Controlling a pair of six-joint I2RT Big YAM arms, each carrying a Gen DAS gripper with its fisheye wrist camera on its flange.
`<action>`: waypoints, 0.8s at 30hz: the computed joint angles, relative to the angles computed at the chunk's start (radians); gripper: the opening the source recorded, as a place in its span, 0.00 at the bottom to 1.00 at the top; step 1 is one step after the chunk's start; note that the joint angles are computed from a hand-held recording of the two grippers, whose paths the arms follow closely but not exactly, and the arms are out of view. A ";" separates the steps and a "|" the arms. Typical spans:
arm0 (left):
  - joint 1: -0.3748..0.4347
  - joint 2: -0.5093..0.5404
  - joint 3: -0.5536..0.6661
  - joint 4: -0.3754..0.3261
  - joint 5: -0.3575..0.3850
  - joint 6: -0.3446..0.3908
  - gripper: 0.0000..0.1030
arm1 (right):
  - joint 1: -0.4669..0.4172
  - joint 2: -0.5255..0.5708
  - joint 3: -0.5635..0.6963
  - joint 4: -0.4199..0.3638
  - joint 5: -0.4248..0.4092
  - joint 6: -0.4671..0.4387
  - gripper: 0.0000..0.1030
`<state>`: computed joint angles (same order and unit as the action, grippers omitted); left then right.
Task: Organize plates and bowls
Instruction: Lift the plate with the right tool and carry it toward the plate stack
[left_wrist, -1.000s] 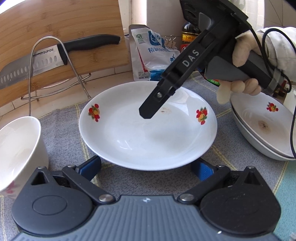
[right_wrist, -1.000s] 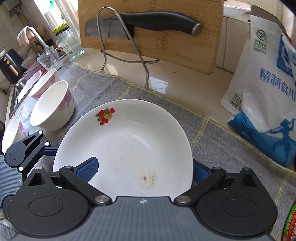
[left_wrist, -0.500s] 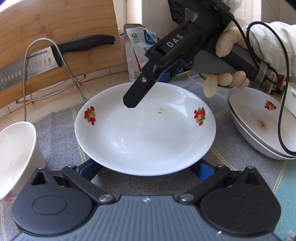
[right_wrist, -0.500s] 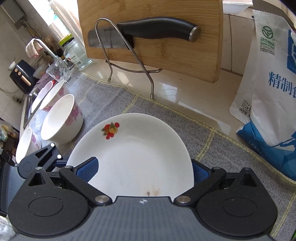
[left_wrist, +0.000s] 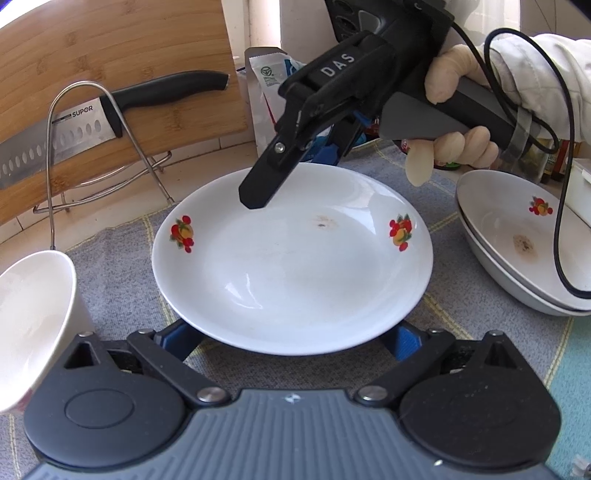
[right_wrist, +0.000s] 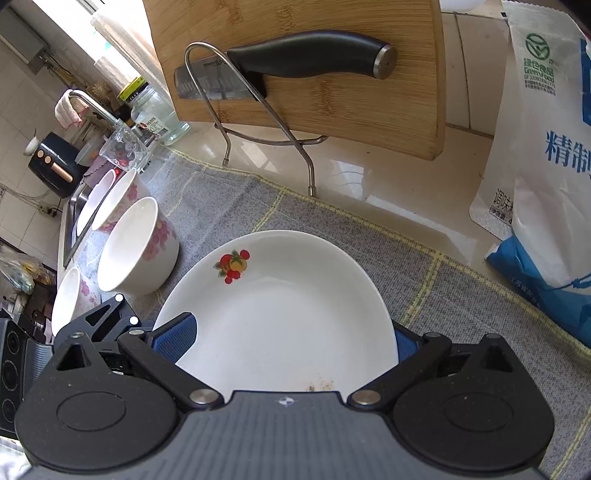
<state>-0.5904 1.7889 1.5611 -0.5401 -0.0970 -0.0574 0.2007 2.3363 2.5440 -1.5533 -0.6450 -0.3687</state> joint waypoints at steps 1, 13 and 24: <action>0.000 0.000 0.001 -0.002 0.001 0.001 0.97 | 0.000 0.000 0.001 -0.003 0.002 0.000 1.00; 0.005 0.000 0.021 -0.038 0.013 0.023 0.96 | 0.000 -0.039 -0.062 0.031 0.003 0.018 1.00; 0.004 -0.020 0.035 -0.070 0.028 0.045 0.96 | -0.003 -0.132 -0.190 0.099 -0.003 0.042 1.00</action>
